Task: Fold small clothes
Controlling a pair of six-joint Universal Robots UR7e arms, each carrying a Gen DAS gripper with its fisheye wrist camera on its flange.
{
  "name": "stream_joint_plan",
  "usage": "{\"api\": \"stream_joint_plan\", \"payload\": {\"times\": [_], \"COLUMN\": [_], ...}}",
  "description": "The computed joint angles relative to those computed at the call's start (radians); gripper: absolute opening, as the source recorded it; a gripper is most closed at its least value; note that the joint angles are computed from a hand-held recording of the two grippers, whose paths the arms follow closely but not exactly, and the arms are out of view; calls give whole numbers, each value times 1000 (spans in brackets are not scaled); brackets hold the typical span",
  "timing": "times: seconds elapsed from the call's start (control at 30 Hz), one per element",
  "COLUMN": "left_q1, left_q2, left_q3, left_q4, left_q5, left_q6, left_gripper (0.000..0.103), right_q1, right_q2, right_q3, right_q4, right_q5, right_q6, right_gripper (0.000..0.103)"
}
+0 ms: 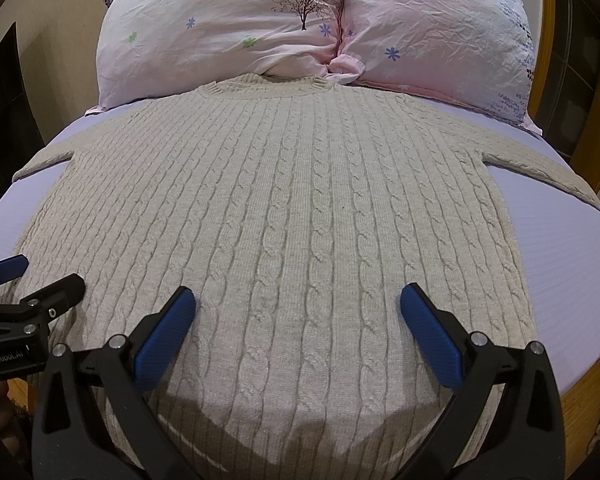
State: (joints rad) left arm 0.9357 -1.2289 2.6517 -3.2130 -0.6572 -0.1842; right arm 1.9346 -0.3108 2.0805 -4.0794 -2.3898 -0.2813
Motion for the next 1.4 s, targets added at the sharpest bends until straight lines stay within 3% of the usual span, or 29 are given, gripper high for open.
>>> {"api": "stream_joint_plan", "payload": {"times": [0.7,0.77,0.83,0.87,0.93,0.97,1.03,1.1,1.17,1.23,1.27,1.3,1.4], "left_q1": [-13,-16,-20,-23,-20,-14,5,21,37,59,73,80,144], "left_q2": [-10,3,0,5,20,22,15,0,-8,-18,-25,-32,-58], "left_q3": [1,3,13,19,22,18,7,-10,-27,-41,-48,-50,-94], "left_q4": [7,-19,-48,-70,-122,-130,-114,-80,-68,-97,-124,-144,-216], "left_q5": [6,8,10,11,4,-6,-27,-50,-75,-112,-131,-142,-216], "left_q6": [-5,7,30,41,86,111,135,157,186,230,256,272,358], "left_gripper": [102,102,102,102,102,102,102,102,102,102,102,102,102], "right_q1": [-6,-14,-49,-59,-108,-123,-166,-224,-320,-435,-485,-533,-610], "right_q2": [5,5,-15,-42,-136,-170,-255,-351,-483,-611,-660,-698,-743], "right_q3": [-3,11,51,76,150,171,206,223,225,208,193,172,111], "right_q4": [-17,-43,-80,-65,-62,-89,-172,-183,-86,78,157,220,330], "right_q5": [16,39,134,170,285,303,306,293,290,333,364,399,448], "right_q6": [-23,-49,-112,-100,-56,-45,-25,31,153,305,375,435,530], "right_gripper": [101,101,101,101,101,101,101,101,101,101,96,84,70]}}
